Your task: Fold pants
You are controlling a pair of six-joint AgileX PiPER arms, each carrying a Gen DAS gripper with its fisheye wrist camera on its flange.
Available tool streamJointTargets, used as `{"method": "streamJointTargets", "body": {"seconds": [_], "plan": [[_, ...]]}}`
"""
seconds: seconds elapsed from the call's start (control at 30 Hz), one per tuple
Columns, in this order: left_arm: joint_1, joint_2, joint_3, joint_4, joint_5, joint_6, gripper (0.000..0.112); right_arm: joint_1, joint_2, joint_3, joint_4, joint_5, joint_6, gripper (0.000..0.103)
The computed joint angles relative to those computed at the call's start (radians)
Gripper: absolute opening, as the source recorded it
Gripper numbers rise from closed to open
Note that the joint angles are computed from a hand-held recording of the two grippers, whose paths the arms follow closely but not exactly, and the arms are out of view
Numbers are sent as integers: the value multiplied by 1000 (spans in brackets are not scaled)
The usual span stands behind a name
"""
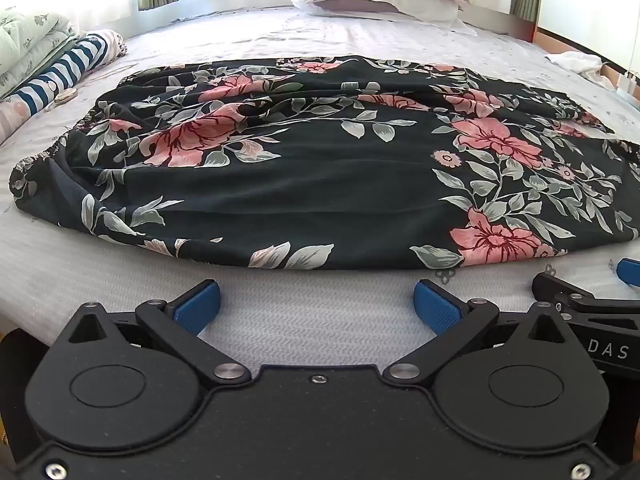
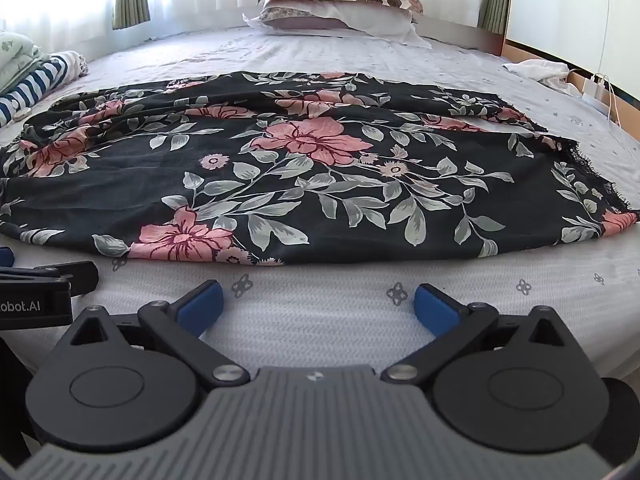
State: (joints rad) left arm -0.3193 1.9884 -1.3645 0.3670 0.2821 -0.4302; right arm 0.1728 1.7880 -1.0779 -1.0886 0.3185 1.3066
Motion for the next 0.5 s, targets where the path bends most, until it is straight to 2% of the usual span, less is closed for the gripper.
{"method": "streamJointTargets", "body": {"seconds": [0.1,0.3,0.5], "plan": [[2,3,-7,-18,3,20,103,3,1,0,-12,6,8,103],[-4,1,8,39,-15,-37,103,3,0,0,-11,6,8,103],[3,8,-12,-6,-3,10,103,4,1,1,-15,6,12,103]]}}
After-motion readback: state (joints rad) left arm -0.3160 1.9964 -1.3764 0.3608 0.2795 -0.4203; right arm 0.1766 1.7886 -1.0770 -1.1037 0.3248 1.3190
